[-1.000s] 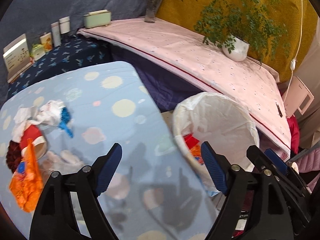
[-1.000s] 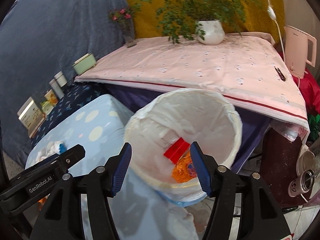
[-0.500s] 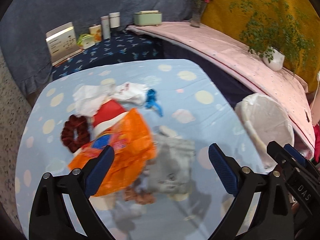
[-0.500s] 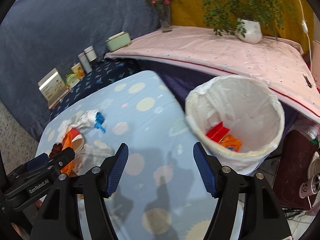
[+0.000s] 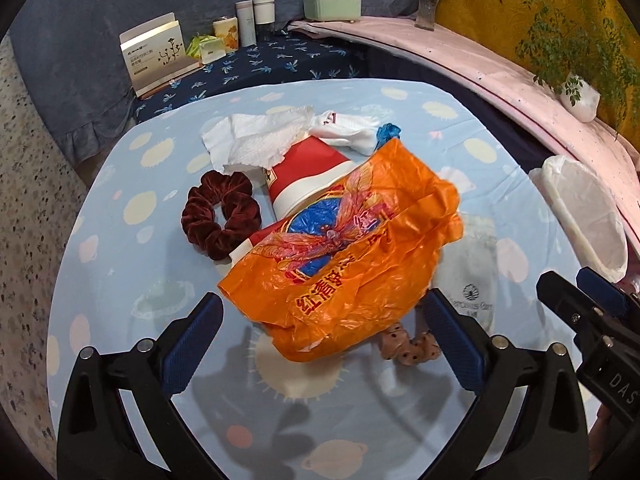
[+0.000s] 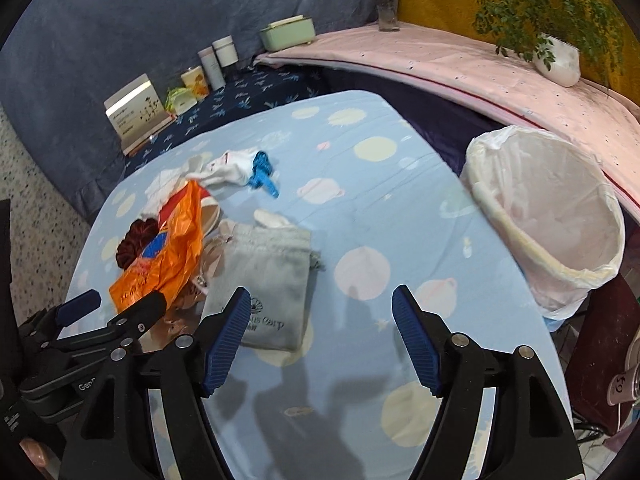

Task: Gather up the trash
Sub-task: 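Grasp the large orange bag with the left tool while the right tool grasps the grey pouch, then carry the orange bag and grey pouch to the wastebasket and release both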

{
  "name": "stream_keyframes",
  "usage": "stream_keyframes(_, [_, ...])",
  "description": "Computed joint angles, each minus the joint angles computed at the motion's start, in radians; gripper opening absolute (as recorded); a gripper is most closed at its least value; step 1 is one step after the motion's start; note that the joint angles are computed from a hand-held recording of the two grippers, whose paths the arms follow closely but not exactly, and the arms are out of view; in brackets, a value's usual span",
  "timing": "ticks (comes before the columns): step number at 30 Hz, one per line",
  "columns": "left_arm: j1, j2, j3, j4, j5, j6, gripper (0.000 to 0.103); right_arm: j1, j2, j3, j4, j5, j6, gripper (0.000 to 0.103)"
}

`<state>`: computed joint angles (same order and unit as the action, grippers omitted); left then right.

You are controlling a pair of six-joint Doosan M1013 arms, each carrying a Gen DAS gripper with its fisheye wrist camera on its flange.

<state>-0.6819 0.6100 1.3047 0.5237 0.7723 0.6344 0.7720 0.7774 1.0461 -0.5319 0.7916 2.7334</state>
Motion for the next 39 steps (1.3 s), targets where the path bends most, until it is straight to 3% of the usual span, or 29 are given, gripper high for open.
stream_keyframes(3, [0.004, 0.007, 0.0, -0.01, -0.004, 0.03, 0.095, 0.003, 0.018, -0.026, 0.022, 0.015, -0.031, 0.07])
stream_keyframes(5, [0.007, 0.009, 0.002, -0.024, -0.012, 0.043, 0.087, 0.005, 0.028, -0.041, 0.033, 0.026, -0.05, 0.07])
stream_keyframes(7, [0.018, 0.012, -0.001, -0.081, -0.021, 0.091, 0.063, 0.005, 0.038, -0.056, 0.042, 0.038, -0.063, 0.07])
stream_keyframes(8, [0.025, 0.013, -0.003, -0.122, -0.025, 0.117, 0.058, 0.006, 0.041, -0.06, 0.046, 0.04, -0.068, 0.07])
stream_keyframes(10, [0.033, 0.01, 0.002, -0.153, -0.037, 0.132, 0.028, 0.005, 0.047, -0.069, 0.053, 0.045, -0.078, 0.07])
stream_keyframes(11, [0.037, 0.009, 0.004, -0.171, -0.039, 0.149, 0.026, 0.006, 0.051, -0.075, 0.056, 0.048, -0.083, 0.07])
stream_keyframes(20, [0.038, -0.029, 0.038, -0.099, -0.101, 0.077, 0.021, -0.002, 0.075, -0.106, 0.098, 0.047, -0.114, 0.07])
stream_keyframes(29, [0.043, -0.034, 0.023, -0.055, -0.105, 0.025, 0.021, -0.013, 0.108, -0.143, 0.152, 0.051, -0.163, 0.055])
stream_keyframes(32, [0.043, -0.032, 0.019, -0.058, -0.102, 0.026, 0.021, -0.018, 0.115, -0.145, 0.192, 0.039, -0.193, 0.041])
stream_keyframes(36, [0.042, -0.025, 0.01, -0.065, -0.093, 0.034, 0.021, -0.019, 0.115, -0.142, 0.222, 0.022, -0.23, 0.01])
stream_keyframes(39, [0.04, -0.023, 0.006, -0.068, -0.091, 0.035, 0.021, -0.017, 0.103, -0.128, 0.203, 0.001, -0.221, 0.006])
